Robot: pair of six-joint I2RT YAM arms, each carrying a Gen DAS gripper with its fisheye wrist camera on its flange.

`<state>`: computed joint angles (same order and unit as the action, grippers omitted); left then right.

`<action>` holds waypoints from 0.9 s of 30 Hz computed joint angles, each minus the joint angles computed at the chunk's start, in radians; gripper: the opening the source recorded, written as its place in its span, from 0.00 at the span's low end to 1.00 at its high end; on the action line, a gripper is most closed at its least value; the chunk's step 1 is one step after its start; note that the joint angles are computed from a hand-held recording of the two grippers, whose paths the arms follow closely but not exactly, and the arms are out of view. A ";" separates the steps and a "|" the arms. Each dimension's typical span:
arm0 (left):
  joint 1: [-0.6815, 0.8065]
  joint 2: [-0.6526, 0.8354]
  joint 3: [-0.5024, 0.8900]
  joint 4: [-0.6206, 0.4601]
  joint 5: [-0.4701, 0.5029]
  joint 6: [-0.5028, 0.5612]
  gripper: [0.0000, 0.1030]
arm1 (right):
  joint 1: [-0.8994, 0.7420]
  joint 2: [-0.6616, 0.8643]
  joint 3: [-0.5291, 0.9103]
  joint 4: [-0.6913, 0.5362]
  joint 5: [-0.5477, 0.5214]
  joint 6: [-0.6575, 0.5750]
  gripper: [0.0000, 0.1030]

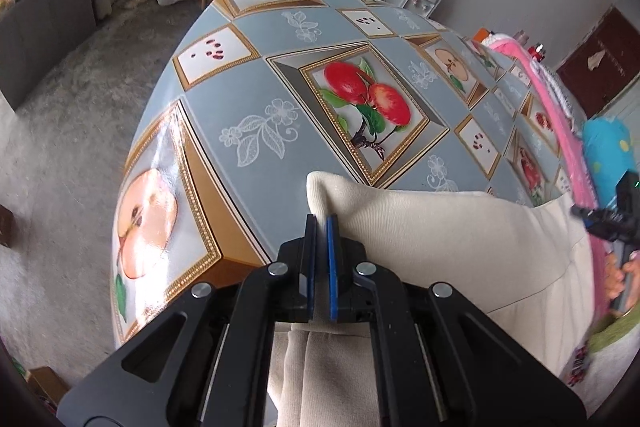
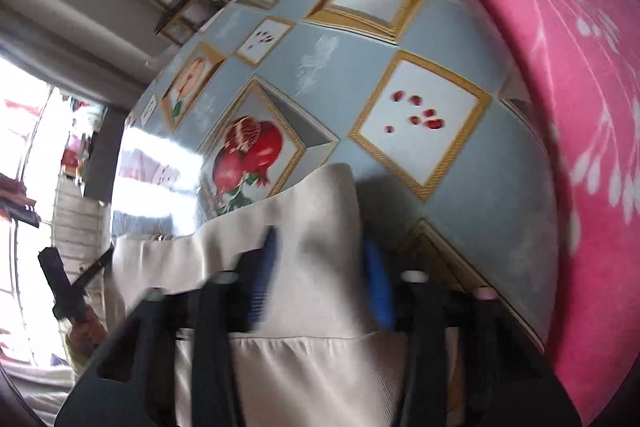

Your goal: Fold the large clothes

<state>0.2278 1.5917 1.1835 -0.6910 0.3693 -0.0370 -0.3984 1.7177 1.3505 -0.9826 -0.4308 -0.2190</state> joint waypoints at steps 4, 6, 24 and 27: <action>0.042 0.033 0.029 -0.033 0.084 -0.013 0.09 | -0.045 -0.001 -0.012 0.013 -0.025 0.034 0.06; 0.060 0.005 0.030 -0.049 0.088 -0.014 0.16 | -0.092 -0.012 -0.012 -0.007 -0.081 0.032 0.09; 0.308 -0.431 -0.268 -0.392 0.211 0.230 0.25 | -0.524 -0.292 -0.338 -0.334 -0.244 -0.427 0.49; 0.315 -0.498 -0.281 -0.401 0.216 0.273 0.25 | -0.564 -0.301 -0.336 -0.389 -0.280 -0.499 0.49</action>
